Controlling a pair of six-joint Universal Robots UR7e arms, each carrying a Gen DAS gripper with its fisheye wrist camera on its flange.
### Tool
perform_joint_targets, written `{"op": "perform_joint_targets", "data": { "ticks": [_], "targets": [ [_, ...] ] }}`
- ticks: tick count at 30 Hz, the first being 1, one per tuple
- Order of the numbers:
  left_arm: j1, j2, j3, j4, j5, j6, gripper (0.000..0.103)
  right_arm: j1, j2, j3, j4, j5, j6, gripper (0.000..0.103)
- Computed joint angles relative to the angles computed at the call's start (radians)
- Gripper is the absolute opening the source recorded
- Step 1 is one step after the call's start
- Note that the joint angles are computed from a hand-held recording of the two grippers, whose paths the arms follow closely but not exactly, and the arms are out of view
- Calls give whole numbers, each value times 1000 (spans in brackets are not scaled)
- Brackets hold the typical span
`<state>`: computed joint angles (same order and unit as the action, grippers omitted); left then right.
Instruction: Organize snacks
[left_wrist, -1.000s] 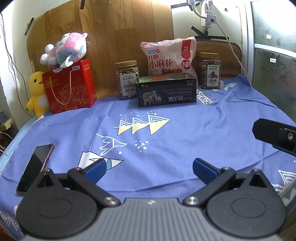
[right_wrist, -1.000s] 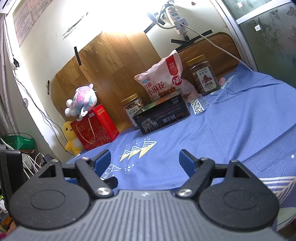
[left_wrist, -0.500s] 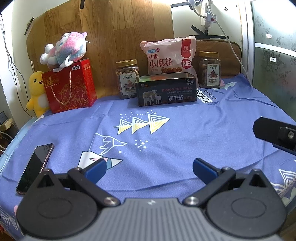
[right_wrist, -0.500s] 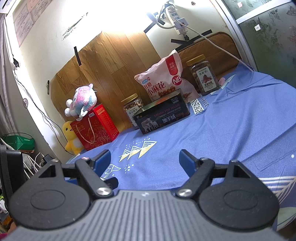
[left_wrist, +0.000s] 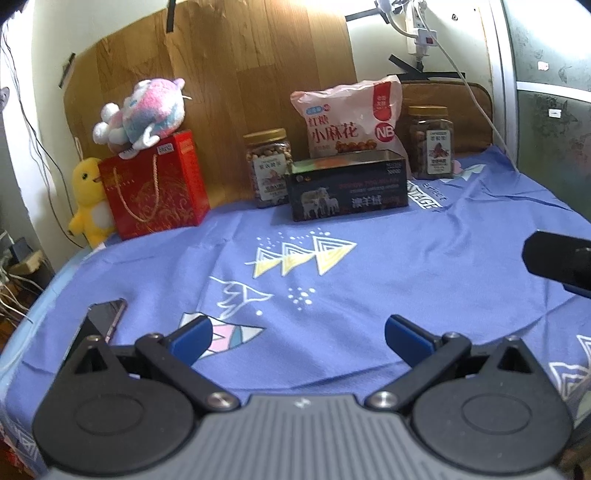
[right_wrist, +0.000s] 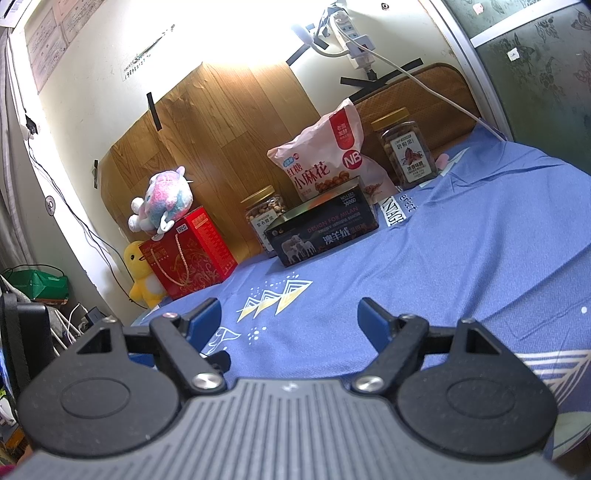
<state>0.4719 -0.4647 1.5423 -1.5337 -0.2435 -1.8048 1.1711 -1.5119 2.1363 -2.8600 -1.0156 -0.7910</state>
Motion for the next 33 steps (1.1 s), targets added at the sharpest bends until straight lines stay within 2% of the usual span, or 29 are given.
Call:
{"op": "perform_joint_targets", "data": {
  "ticks": [3, 8, 23, 33],
  "targets": [
    [1, 5, -23, 92, 3, -68, 103, 0, 0, -1, 2, -1, 0, 83],
    [4, 10, -44, 169, 3, -118, 103, 1, 0, -2, 4, 0, -1, 83],
    [3, 23, -75, 272, 7, -181, 103, -4, 3, 1, -8, 5, 0, 83],
    [1, 39, -111, 385, 8, -262, 103, -5, 2, 3, -11, 7, 3, 83]
  ]
}}
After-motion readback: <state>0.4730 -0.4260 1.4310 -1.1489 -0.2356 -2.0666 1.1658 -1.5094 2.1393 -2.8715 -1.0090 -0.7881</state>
